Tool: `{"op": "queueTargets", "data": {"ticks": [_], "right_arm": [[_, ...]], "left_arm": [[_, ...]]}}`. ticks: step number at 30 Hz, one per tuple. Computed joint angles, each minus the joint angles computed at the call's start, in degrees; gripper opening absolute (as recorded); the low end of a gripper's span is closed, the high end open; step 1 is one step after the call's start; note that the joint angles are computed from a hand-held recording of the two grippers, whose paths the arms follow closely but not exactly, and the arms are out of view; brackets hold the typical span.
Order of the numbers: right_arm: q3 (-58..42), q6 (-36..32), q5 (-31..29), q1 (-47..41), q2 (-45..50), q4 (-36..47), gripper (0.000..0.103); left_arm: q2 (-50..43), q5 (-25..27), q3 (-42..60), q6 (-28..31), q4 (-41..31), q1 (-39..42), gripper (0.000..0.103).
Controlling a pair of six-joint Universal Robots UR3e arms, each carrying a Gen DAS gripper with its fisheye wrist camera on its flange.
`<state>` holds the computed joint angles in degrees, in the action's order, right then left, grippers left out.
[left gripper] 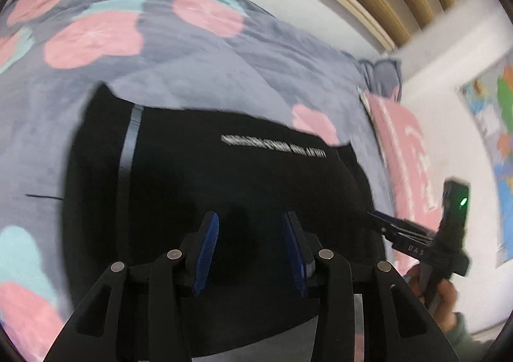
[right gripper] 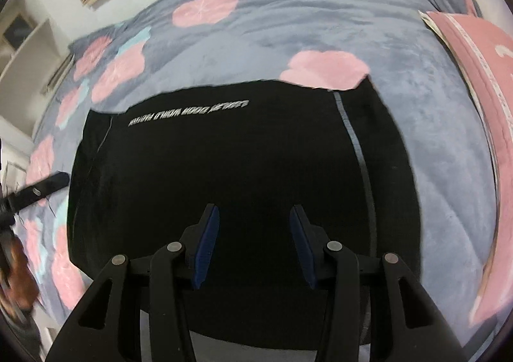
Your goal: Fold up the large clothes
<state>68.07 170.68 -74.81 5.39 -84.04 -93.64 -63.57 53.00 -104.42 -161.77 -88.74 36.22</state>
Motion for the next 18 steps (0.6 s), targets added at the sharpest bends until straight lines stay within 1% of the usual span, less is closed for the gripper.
{"op": "queueTargets", "data": {"ticks": [1, 2, 3, 4, 5, 6, 7, 8, 9, 10, 11, 13, 15, 16, 17, 18], "right_arm": [[0.75, 0.06, -1.26, 0.96, 0.54, -1.68, 0.05], [1.58, 0.84, -3.6, 2.84, 1.53, -3.32, 0.052], [2.51, 0.73, -4.67, 3.68, 2.23, -4.33, 0.061], [4.45, 0.64, -6.69, 5.36, 2.9, -6.27, 0.071], [6.74, 0.57, -8.5, 6.52, 3.16, -8.76, 0.075], [9.13, 0.63, -10.49, 7.59, 3.43, -11.28, 0.08], [11.78, 0.74, -11.13, 7.84, 3.57, -13.45, 0.082], [14.35, 0.99, -10.26, 7.21, 3.25, -15.42, 0.083], [15.59, 1.07, -9.75, 6.75, 2.97, -16.7, 0.083], [16.47, 1.24, -9.59, 6.54, 2.83, -17.64, 0.083], [15.99, 1.28, -9.75, 6.61, 3.09, -17.17, 0.083], [10.88, 0.98, -10.45, 6.94, 4.59, -11.99, 0.081], [5.91, 0.56, -8.55, 6.17, 4.99, -8.38, 0.076], [3.77, 0.4, -7.25, 5.72, 5.22, -8.26, 0.076], [2.28, 0.47, -6.79, 5.63, 5.67, -8.58, 0.076], [-0.62, 1.03, -7.11, 5.98, 7.21, -9.04, 0.076]], "left_arm": [[0.42, 1.62, -2.76, -4.28, 5.1, -3.5, 0.043], [-0.59, 4.43, -5.17, -8.46, 10.78, -7.83, 0.043], [-2.67, 8.67, -7.12, -12.83, 16.37, -12.45, 0.043], [-4.74, 12.02, -8.46, -16.04, 20.11, -15.51, 0.043], [-7.49, 15.72, -10.65, -19.63, 25.16, -18.89, 0.042], [-9.24, 17.32, -12.34, -21.24, 28.42, -20.51, 0.043], [-11.51, 17.07, -14.57, -21.76, 31.47, -20.39, 0.043], [-12.68, 15.55, -15.93, -22.11, 32.98, -19.34, 0.043], [-13.33, 13.64, -16.57, -22.13, 33.26, -17.74, 0.042], [-13.88, 11.82, -15.94, -21.97, 31.98, -16.1, 0.042], [-14.27, 11.64, -14.92, -21.66, 30.89, -15.88, 0.043], [-14.46, 13.06, -12.57, -20.32, 28.77, -17.03, 0.043], [-13.42, 14.3, -9.4, -18.81, 25.08, -18.04, 0.043], [-13.06, 13.77, -8.34, -18.55, 23.96, -17.97, 0.043], [-11.94, 11.77, -6.97, -18.0, 22.48, -16.75, 0.043], [-11.22, 10.29, -6.08, -18.09, 22.48, -15.52, 0.043]]}}
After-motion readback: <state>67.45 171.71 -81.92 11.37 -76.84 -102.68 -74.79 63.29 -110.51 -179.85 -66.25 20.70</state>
